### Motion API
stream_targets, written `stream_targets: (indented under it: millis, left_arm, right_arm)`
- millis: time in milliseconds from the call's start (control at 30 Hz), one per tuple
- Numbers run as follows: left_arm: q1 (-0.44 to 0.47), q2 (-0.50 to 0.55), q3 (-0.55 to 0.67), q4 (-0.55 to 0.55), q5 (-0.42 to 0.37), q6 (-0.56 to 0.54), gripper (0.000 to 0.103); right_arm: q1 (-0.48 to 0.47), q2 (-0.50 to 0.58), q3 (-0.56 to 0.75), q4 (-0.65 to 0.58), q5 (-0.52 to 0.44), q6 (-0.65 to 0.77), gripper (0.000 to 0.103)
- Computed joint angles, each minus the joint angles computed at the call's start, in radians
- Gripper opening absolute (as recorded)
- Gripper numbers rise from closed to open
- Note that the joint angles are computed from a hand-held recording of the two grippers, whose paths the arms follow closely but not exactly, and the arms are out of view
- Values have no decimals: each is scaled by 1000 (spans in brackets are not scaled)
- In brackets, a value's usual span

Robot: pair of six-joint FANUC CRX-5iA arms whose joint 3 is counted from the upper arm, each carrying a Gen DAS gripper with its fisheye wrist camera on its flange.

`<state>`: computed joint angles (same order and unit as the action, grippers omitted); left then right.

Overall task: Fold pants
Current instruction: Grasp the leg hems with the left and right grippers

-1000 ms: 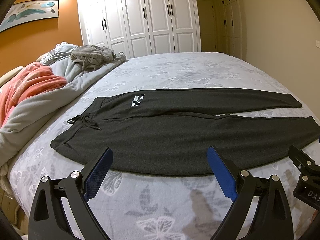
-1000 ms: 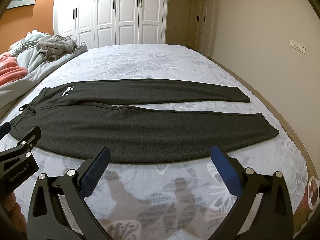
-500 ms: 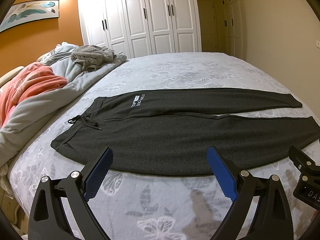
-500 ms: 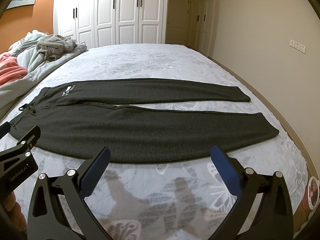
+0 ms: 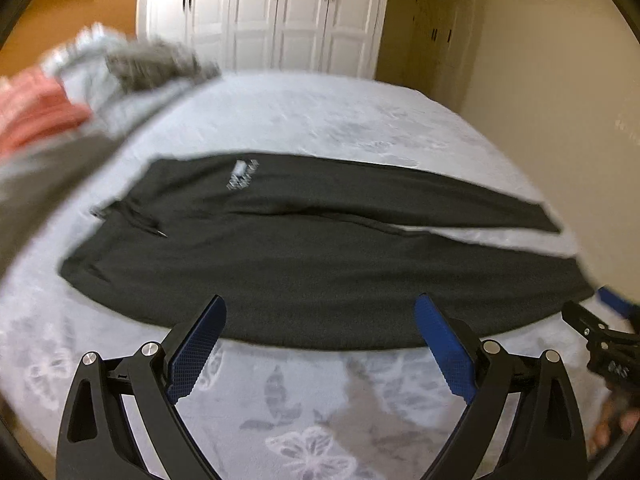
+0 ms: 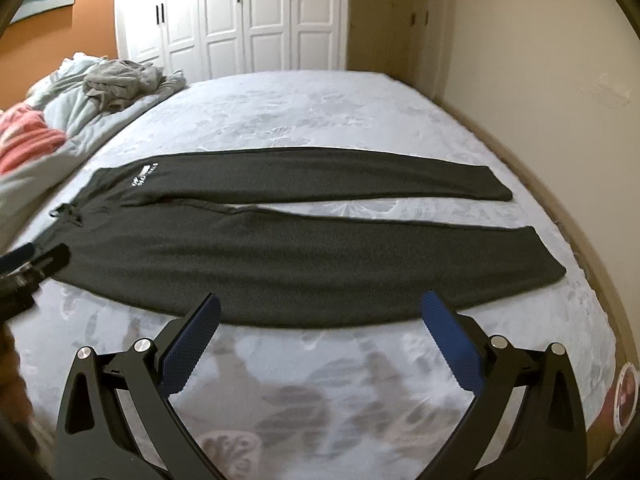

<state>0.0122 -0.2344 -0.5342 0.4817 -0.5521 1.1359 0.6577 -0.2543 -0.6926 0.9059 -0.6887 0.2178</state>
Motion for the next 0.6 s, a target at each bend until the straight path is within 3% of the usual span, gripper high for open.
stream_targets:
  millis: [67,133,233,367,467,600]
  left_arm:
    - [81,63,61,91,-92,-75,94]
    - [157,170,198,16,-167,20,94]
    - [219,316,371,-84,-208,170,94]
    - [264,560,683,-267,-278,392,93]
    - [256,697,889,-405,-345,556,91]
    - [248,890,1155,-459,-433,626,91]
  right_arm:
    - [-69,4,57,-117,3,172,98]
    - [-178,50,140,-240,-7,351,98]
    - [-355,170,265,-343,7,472,98]
    - [-513,344,447,-468,27,551,98]
    - [-597,471,584,-523,25,524,98]
    - [-690,629,801,-730,-16,546,98]
